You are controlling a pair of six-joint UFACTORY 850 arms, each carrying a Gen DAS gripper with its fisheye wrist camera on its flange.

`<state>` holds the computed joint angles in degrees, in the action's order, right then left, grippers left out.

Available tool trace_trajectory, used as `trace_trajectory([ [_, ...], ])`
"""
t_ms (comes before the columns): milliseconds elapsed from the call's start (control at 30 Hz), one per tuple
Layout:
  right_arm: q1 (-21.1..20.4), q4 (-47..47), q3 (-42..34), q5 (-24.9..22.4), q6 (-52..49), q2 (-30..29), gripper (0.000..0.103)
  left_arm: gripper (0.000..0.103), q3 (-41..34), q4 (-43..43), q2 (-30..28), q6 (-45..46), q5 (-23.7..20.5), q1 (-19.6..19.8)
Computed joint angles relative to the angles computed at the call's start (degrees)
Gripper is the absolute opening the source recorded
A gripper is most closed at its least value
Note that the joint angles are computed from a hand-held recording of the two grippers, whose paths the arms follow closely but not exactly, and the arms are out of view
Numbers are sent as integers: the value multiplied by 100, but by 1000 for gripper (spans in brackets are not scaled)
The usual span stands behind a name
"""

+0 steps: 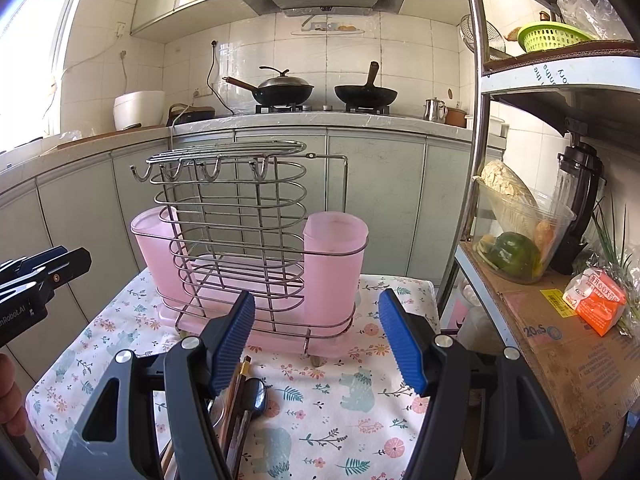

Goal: Organize utensils

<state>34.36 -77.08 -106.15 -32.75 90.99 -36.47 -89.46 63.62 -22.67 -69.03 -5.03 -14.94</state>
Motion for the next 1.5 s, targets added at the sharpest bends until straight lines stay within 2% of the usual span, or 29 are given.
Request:
trace_trajectory([
  [1300,9,57,-46,-20,-89,-27,64,49,1,-46,-6,90,7,-17],
  [1500,23,77,-85,-40,-121,-53,64,49,-13,-360,-15,411,14,-13],
])
